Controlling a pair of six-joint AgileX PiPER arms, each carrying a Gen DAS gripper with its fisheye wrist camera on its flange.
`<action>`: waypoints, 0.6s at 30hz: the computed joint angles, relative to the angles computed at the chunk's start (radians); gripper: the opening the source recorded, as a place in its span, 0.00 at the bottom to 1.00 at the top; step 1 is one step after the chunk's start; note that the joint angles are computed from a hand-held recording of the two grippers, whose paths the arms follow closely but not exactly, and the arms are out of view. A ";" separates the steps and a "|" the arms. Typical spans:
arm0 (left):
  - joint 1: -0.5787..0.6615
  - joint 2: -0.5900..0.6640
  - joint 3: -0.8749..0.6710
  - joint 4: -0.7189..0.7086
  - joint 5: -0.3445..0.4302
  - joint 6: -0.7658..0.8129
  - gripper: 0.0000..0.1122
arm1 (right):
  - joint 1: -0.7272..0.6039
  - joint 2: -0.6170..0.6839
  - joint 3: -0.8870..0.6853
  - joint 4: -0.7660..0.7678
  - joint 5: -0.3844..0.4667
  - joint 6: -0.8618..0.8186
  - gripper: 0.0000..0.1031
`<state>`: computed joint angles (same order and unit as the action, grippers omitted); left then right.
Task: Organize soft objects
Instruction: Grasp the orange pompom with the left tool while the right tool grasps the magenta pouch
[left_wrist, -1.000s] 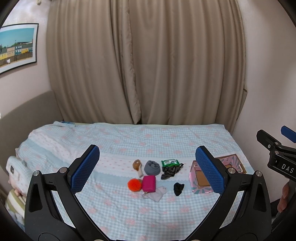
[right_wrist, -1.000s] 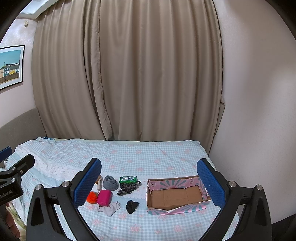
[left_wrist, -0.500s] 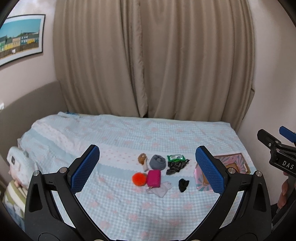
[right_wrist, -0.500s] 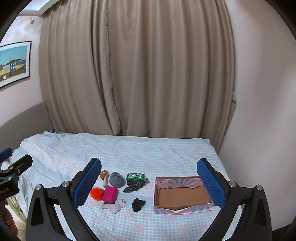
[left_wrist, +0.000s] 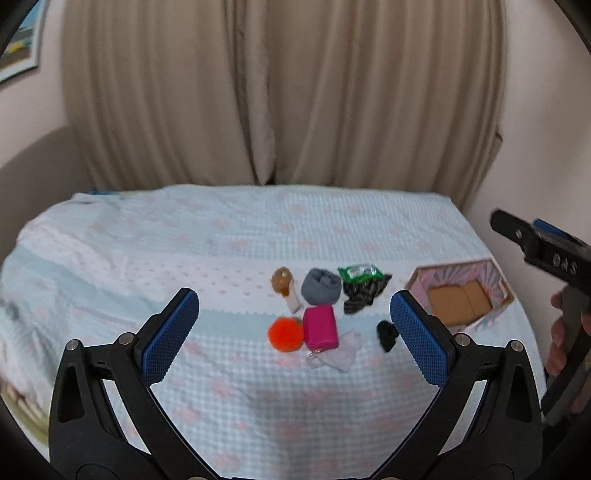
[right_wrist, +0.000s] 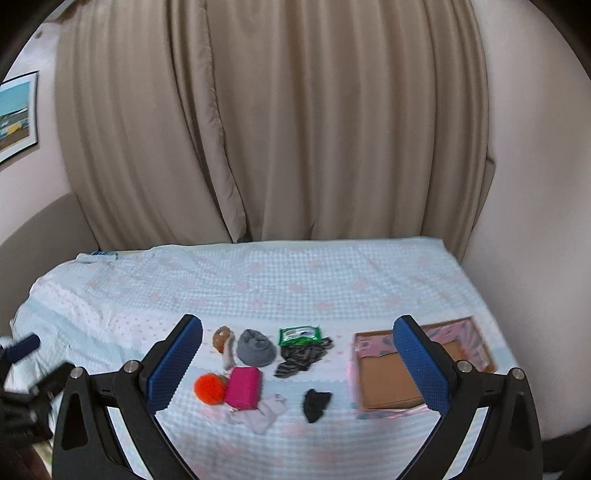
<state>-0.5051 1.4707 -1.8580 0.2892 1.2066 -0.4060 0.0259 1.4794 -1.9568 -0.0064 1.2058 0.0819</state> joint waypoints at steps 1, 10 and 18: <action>0.045 0.006 0.023 -0.051 -0.031 0.050 0.92 | 0.033 0.015 0.017 -0.029 -0.019 0.043 1.00; 0.333 0.194 0.211 -0.490 -0.293 0.559 0.91 | 0.168 0.157 0.233 -0.119 -0.228 0.234 1.00; 0.365 0.425 0.270 -0.673 -0.455 0.838 0.86 | 0.180 0.321 0.375 -0.071 -0.402 0.218 0.97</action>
<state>-0.1399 1.8960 -1.5879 -0.3838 0.7518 0.4319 0.2062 1.8008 -1.5816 -0.0769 0.8036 0.3002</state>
